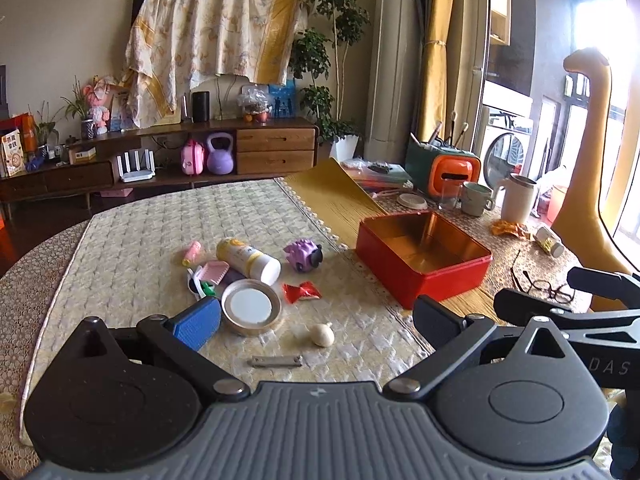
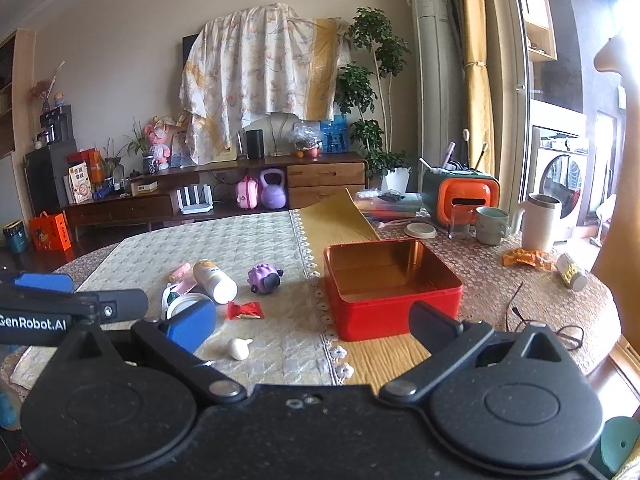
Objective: Organize rigid objects
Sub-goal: 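Move both tools toward the small items on the quilted cloth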
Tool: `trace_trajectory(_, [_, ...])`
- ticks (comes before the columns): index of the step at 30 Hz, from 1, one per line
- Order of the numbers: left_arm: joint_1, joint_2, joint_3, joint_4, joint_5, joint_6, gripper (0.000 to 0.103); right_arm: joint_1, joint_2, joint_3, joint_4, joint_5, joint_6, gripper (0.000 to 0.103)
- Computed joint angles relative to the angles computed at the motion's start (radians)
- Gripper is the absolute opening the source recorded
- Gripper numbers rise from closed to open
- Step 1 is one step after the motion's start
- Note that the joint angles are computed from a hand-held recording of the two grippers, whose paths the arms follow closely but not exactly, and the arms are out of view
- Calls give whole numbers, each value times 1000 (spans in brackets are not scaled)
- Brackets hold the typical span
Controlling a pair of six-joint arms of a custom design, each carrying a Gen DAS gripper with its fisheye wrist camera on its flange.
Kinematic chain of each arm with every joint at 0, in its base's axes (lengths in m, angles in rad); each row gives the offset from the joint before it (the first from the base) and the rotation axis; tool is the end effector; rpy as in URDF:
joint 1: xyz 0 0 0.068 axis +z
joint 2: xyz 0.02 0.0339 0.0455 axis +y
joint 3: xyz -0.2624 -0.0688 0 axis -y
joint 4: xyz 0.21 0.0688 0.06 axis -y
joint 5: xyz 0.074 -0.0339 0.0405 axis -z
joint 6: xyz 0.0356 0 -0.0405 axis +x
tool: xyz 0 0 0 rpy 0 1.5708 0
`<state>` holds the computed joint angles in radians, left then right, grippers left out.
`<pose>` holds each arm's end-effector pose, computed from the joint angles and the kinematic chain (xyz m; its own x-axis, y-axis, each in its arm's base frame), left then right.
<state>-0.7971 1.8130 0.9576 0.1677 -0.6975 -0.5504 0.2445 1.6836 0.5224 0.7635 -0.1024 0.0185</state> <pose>0.2569 -0.2303 0.1848 -0.4834 -0.0788 -0.8718 -0.0603 0.9966 -0.0567 0.2796 0.0735 0.1631 -0.3819 -0.0763 -0.9211 -0.3252 0.9439 0.0566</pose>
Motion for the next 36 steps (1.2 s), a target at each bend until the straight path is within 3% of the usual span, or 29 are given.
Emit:
trace_trajectory(13, [85, 49, 83, -36, 51, -1, 103, -8, 99, 175, -96, -50, 12, 103])
trace_trajectory(29, [123, 116, 163, -89, 91, -12, 103, -23, 159, 268, -168, -90, 21, 103])
trace_trajectory(36, [207, 149, 145, -60, 183, 6, 103, -33, 220, 356, -242, -120, 3, 103])
